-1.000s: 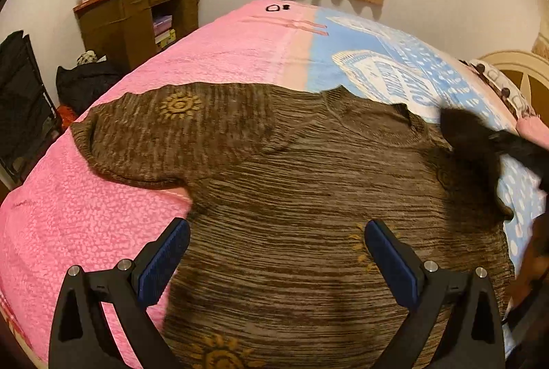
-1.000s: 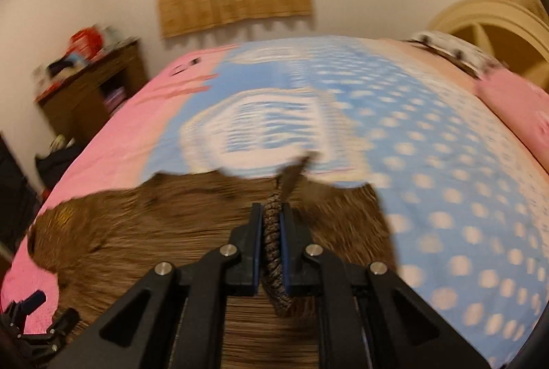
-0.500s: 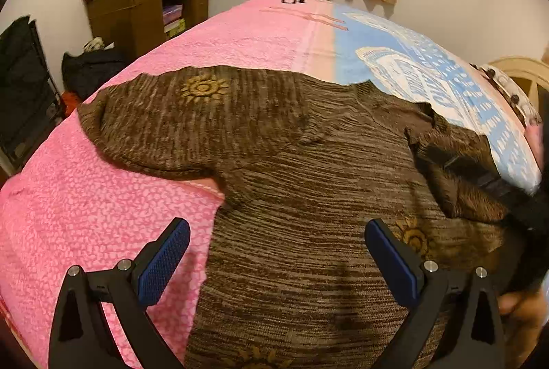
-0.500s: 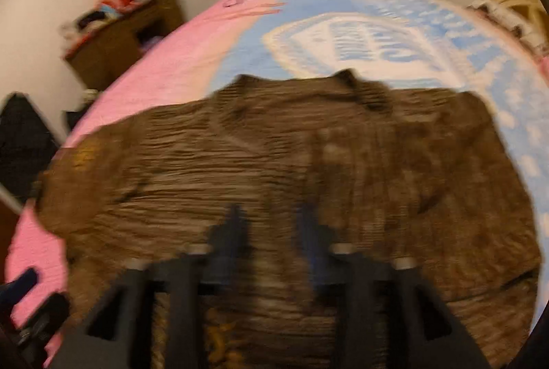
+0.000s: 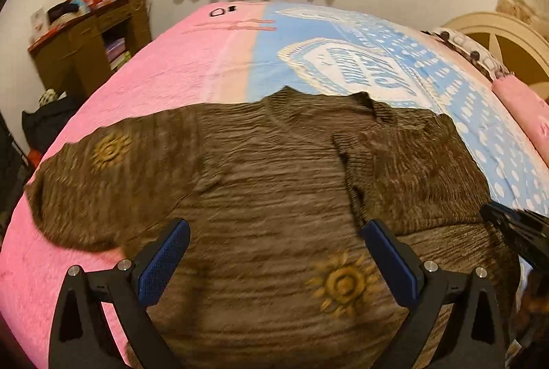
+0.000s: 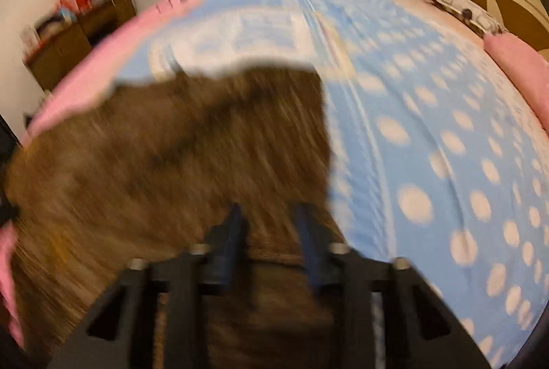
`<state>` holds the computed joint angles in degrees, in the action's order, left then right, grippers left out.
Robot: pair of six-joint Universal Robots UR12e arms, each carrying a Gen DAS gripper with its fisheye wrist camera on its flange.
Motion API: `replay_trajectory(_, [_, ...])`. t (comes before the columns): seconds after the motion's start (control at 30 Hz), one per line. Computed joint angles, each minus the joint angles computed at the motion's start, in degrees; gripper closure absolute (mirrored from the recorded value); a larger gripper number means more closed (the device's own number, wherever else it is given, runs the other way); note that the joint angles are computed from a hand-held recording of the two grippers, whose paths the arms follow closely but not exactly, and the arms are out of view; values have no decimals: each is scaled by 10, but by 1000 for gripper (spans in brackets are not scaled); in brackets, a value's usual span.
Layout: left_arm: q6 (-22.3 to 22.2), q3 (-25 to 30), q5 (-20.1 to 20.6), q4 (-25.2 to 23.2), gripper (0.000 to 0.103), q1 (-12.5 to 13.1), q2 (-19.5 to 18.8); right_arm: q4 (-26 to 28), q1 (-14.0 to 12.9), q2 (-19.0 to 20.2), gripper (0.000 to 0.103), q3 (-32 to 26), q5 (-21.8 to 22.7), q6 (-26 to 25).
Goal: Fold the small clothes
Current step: 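Fold the gripped sleeve across the sweater body with the right gripper, then release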
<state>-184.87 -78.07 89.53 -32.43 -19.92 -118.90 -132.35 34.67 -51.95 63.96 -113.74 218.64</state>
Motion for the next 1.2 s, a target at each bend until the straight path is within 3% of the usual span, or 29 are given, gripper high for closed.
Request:
replay_trajectory(0.1, [3,32,-12,-23,1,-2,-20,2,-1,-20,86,21,25,3])
replay_trajectory(0.17, [-7,54,-28,-38,1,-1,-33,-42,-7,-30,82,33,36,8])
replay_trajectory(0.3, [-46,89,-81,-62,1,4,-56,-86,-12,-15,57,2,-23,-29])
replay_trajectory(0.33, [-54,99,-90,-68,1,4,-63,-77,-14,-5,57,-16,-38,-35])
replay_trajectory(0.4, [-65,118,-103,-90,1,4,-75,-42,-26,21,60,-60,-13,-55])
replay_trajectory(0.5, [-82,136,-118,-117,1,4,-88,31,-38,63,89,-126,37,-66])
replay_trajectory(0.57, [-94,139,-115,-104,1,4,-92,67,-44,89,89,-160,48,-42])
replay_trajectory(0.77, [-164,145,-213,-34,1,18,-111,-6,-44,93,83,-137,18,-21])
replay_trajectory(0.83, [-165,147,-215,-27,3,18,-115,-39,-46,81,82,-111,31,-11])
replay_trajectory(0.93, [-144,153,-190,-25,16,12,-117,-70,-51,72,81,-91,42,15])
replay_trajectory(1.0, [-136,153,-179,-22,40,9,-117,-79,-50,69,80,-85,36,29])
replay_trajectory(1.03, [-135,151,-180,-13,47,9,-118,-81,-50,69,80,-86,30,32])
replay_trajectory(1.1, [-132,153,-193,-16,73,12,-121,-98,-46,67,79,-80,6,37])
replay_trajectory(1.2, [-126,156,-182,-14,77,10,-125,-134,-40,62,77,-66,-29,39])
